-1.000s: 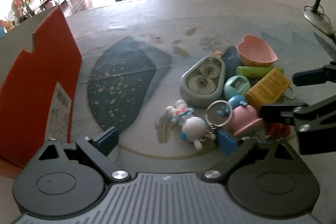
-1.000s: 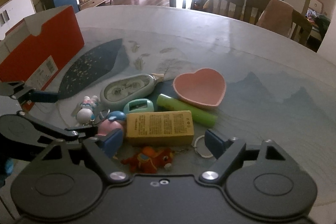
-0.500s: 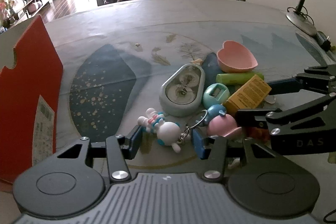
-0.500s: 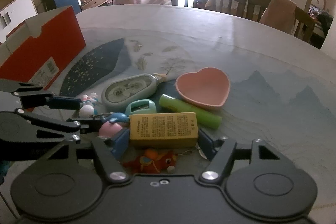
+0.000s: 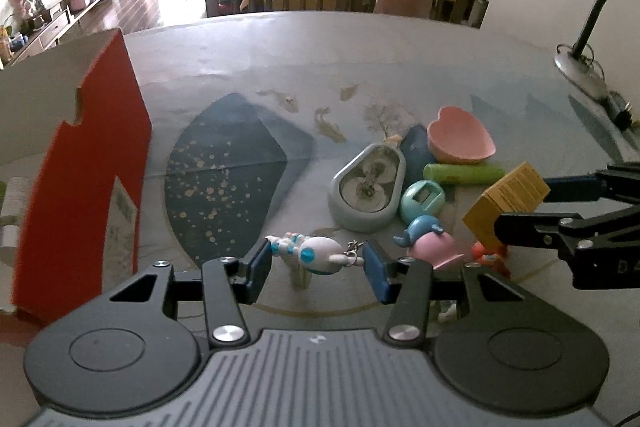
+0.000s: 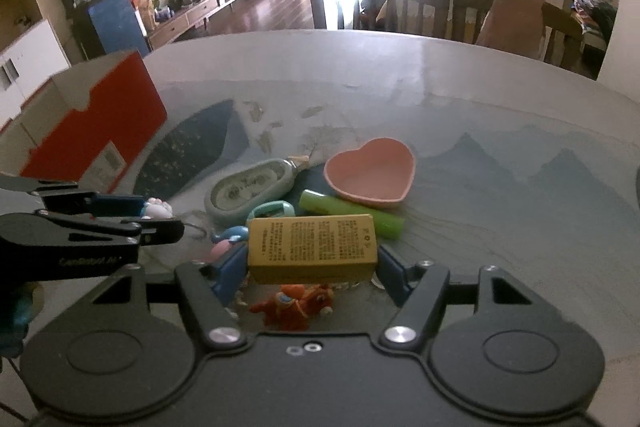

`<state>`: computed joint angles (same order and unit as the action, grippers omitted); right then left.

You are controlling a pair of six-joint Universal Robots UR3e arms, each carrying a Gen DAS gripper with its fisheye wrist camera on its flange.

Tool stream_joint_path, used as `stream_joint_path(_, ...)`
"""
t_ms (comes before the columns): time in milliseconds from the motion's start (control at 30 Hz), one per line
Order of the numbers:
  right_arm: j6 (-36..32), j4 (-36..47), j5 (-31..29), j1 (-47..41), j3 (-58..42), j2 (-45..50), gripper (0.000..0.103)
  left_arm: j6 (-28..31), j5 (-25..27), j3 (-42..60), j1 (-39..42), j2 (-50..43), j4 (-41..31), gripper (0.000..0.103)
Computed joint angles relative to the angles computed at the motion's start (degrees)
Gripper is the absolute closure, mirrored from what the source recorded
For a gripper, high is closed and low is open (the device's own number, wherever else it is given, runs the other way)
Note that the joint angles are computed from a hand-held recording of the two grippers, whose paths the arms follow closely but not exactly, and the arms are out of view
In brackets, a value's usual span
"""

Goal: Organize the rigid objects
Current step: 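Close the right gripper on the yellow box while the left gripper grasps the white bunny keychain, then carry the yellow box and bunny keychain with both grippers over the cardboard box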

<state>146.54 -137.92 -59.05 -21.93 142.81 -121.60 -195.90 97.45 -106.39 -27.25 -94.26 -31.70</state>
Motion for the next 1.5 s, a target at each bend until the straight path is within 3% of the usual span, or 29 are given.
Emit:
stream_joint_path(400,-8.3,32.4,6.6,-9.2,-6.8,-21.0,0.034,-2.1,-0.3,-0.2,-0.5,7.4,-3.1,0.053)
stream_joint_path(600,-10.2,43.4,9.1,-10.9,-12.5,-26.3,0.034,-1.3,-0.4,2.0,-0.9,11.9,-6.6,0.053)
stream_joint_path(733,-8.4,45.5,9.8,-9.5,-15.3,-27.7,0.034,-0.7,-1.3,2.5,0.4,15.5,-9.3,0.053)
stream_joint_path(867,-0.9,38.8,7.9,-3.1,-16.0,-25.8,0.034,1.1,-1.9,1.9,2.5,19.8,-11.6,0.053)
stream_joint_path(1133,21.5,11.1,-5.1,21.9,-16.9,-11.4,0.034,7.8,-9.4,-0.7,13.6,32.1,-18.8,0.053)
stream_joint_path(1367,33.8,-5.5,-17.9,41.3,-23.0,6.4,0.034,20.4,-22.4,-2.2,32.4,43.0,-30.0,0.053)
stream_joint_path(1500,38.4,-9.0,-22.6,45.7,-24.2,11.4,0.034,34.2,-34.7,-3.2,49.7,52.3,-45.4,0.053)
